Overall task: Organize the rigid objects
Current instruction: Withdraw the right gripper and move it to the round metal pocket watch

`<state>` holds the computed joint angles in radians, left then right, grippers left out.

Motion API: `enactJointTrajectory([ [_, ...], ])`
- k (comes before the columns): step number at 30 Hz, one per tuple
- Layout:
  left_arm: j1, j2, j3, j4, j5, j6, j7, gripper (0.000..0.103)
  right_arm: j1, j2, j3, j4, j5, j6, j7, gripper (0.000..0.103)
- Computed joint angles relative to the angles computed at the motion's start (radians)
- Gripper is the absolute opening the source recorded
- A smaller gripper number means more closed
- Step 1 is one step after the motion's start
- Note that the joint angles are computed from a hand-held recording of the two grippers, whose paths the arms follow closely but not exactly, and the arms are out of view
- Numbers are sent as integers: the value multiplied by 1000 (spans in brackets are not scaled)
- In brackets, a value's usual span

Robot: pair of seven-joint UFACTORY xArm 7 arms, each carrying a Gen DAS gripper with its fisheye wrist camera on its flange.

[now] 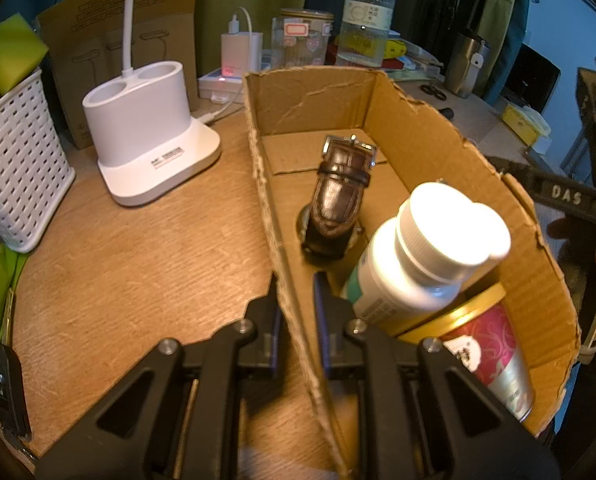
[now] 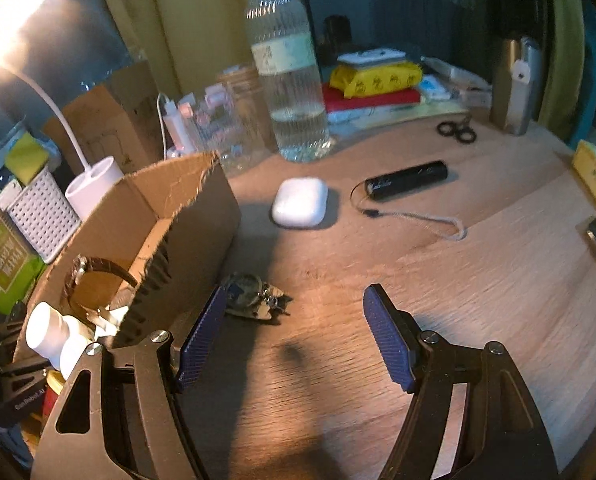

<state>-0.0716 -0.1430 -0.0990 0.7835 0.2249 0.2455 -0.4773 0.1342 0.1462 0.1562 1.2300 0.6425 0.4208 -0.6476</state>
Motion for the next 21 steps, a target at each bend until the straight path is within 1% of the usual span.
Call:
enactJointTrajectory([
  [3, -1, 0, 2, -1, -4, -1, 4, 15, 4, 26, -1, 20, -29, 21, 9, 75],
  [7, 0, 0, 0, 0, -3, 0, 2, 15, 24, 52, -13, 32, -161, 38, 73, 75],
  [8, 0, 0, 1, -1, -2, -1, 2, 15, 25, 50, -8, 25, -179, 27, 63, 75],
  [11, 0, 2, 2, 0, -3, -3, 4, 15, 19, 55, 1, 33, -198, 42, 45, 75],
  [15, 0, 1, 2, 0, -4, -2, 5, 15, 36, 77, -11, 51, -289, 20, 79, 75],
  [19, 0, 1, 2, 0, -5, -2, 5, 15, 41, 103, -7, 74, -349, -9, 86, 75],
  [21, 0, 1, 2, -1, -5, -3, 6, 15, 46, 115, -13, 87, -380, -18, 112, 75],
])
